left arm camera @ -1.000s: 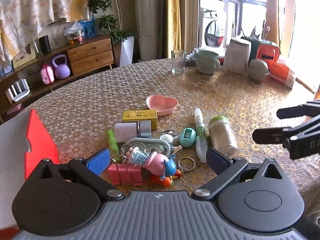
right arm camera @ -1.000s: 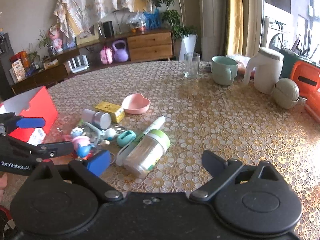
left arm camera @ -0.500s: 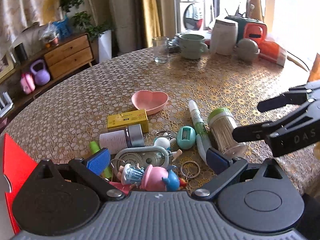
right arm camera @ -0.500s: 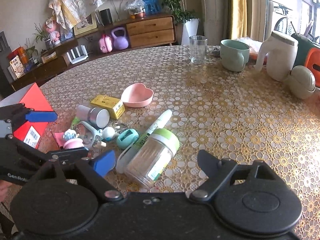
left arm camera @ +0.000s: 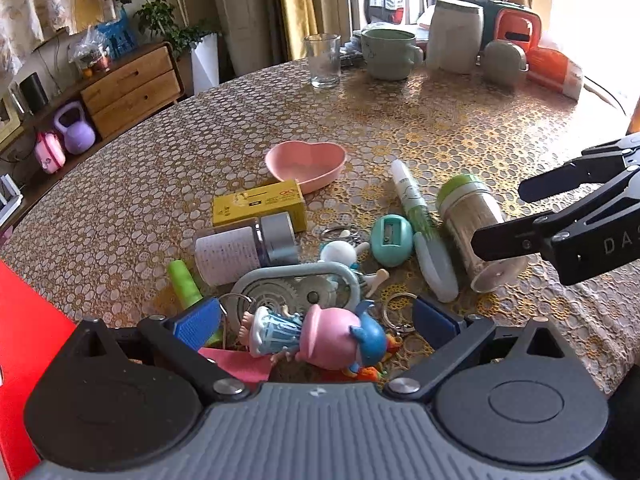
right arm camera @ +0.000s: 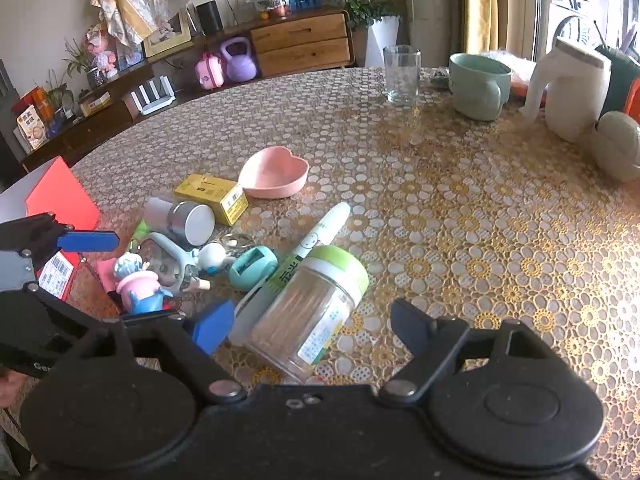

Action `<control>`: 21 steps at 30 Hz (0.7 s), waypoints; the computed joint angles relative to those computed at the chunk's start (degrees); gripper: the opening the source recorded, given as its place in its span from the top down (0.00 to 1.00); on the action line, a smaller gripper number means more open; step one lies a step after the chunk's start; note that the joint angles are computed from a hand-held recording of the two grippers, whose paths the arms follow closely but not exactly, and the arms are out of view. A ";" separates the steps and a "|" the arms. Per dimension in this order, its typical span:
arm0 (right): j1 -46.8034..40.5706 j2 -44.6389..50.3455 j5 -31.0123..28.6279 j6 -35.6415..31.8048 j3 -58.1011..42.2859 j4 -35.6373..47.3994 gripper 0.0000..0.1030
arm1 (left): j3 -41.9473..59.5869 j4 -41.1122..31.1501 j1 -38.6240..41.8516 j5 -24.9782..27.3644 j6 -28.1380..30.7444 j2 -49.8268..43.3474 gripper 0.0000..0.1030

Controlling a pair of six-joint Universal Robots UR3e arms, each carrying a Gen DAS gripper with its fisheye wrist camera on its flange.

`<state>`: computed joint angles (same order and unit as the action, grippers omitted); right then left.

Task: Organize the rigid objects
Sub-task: 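Grasp the clear green-lidded jar with the right tool while the left tool grasps the pink pig figurines, then carry the jar in the right tool while the left tool carries the figurines over the red box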

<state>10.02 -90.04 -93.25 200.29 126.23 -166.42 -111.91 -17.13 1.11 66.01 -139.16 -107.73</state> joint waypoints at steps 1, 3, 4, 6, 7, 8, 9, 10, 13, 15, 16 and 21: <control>-0.16 0.46 0.25 0.27 -0.22 0.12 0.21 | 0.28 -0.10 -0.03 0.13 -0.21 -0.34 0.01; -0.90 1.33 1.45 1.14 -0.68 0.76 0.26 | 0.84 -0.67 -0.01 0.06 -0.27 -0.83 0.01; -1.35 1.64 2.26 1.57 -0.65 0.69 0.26 | 0.76 -0.45 -0.03 0.07 -0.23 -0.92 0.01; -1.52 2.50 2.58 2.37 -0.85 0.41 0.28 | 0.37 0.22 -0.04 0.01 -0.04 -0.97 0.02; -1.42 2.88 2.46 2.73 -1.14 0.47 0.29 | 0.20 0.49 -0.05 0.09 0.01 -1.00 0.04; -1.17 3.18 2.48 3.31 -1.37 0.48 0.30 | 0.20 0.52 -0.04 0.19 0.10 -1.14 0.09; -1.42 3.51 2.95 3.61 -1.34 0.22 0.32 | -0.09 1.37 -0.29 0.60 0.05 -1.29 0.13; -1.77 3.78 3.58 3.89 -1.26 0.06 0.33 | -0.31 1.76 -0.45 0.81 0.22 -1.30 0.15; -2.53 4.11 4.56 4.80 -0.70 -0.63 0.37 | -1.28 3.77 -0.83 1.82 0.14 -1.47 0.23; -2.67 4.23 4.74 4.76 -0.49 -1.31 0.44 | -1.85 4.92 -0.90 2.00 -0.17 -1.47 0.23; -2.76 4.21 4.94 4.97 -0.42 -1.47 0.44 | -1.98 5.42 -1.07 2.27 -0.45 -1.55 0.23; -3.20 3.83 5.22 6.45 0.00 -2.05 0.55 | -2.28 6.60 -1.69 3.34 -1.69 -1.51 0.24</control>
